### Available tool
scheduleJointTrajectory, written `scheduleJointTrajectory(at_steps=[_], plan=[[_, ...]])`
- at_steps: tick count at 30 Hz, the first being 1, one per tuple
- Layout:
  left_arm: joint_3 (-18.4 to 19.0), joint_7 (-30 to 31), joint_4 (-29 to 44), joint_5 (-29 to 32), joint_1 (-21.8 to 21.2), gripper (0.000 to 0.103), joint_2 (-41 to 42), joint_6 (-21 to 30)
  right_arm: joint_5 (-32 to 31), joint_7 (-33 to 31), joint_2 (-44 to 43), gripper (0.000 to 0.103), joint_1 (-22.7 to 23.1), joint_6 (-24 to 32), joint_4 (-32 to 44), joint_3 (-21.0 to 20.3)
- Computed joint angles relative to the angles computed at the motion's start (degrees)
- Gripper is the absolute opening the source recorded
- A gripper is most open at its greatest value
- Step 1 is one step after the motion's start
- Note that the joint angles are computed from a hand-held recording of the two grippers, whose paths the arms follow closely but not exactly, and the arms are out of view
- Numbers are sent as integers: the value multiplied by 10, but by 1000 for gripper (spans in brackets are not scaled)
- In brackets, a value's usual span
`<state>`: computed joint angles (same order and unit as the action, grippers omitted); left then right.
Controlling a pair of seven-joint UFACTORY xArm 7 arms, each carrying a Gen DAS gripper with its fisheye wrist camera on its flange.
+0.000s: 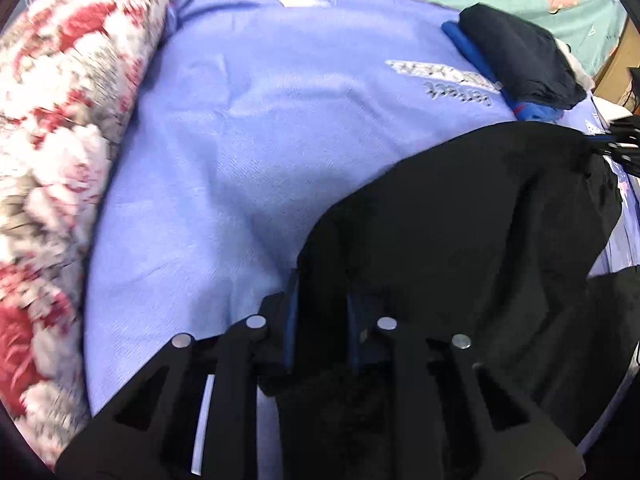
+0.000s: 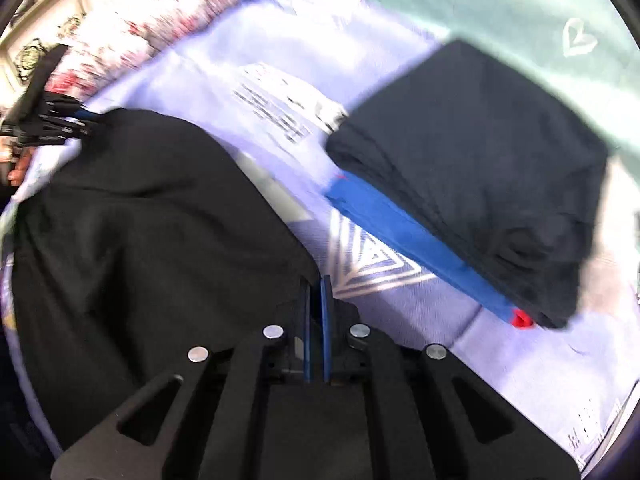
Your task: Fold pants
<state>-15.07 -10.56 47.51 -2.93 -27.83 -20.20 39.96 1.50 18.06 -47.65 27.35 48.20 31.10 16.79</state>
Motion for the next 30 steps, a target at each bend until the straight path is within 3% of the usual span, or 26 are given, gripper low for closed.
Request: scheduleJointTrajectory(at_steps=[5,7,8,9,11,14,16,20,22,24,30], plan=[[-6,-25,-32,-27,-16,18,-102,19,19,66,-133,4,65,83,11,75],[-20,-48,-42,-30,-22,27,-145,39,37,99,-186,4,97,116,6,102],[-22,-55,-49,-33,-27,40,-166,48,54,123,-208,4,116,127,3,126],[-21,-67,-65,-45,-37,68,-202,61,79,145,-228,4,145,121,-11,148],[-21,-96,-94,-70,-51,86,-251,68,115,193,-236,5,175,92,-33,184],[6,-136,-147,-152,-92,87,-316,76,156,282,-240,5,230,70,-64,251],[28,-165,-196,-229,-127,87,-349,55,170,333,-237,5,247,34,-90,285],[29,-210,-227,-327,-168,88,-332,-16,156,367,-213,5,261,-3,-112,295],[23,-230,-212,-329,-162,93,-304,-33,141,373,-198,6,271,-3,-110,291],[6,-264,-178,-294,-132,96,-264,-15,130,386,-182,6,278,-5,-110,293],[-6,-306,-112,-234,-97,97,-152,4,102,435,-202,7,324,-31,-143,269]])
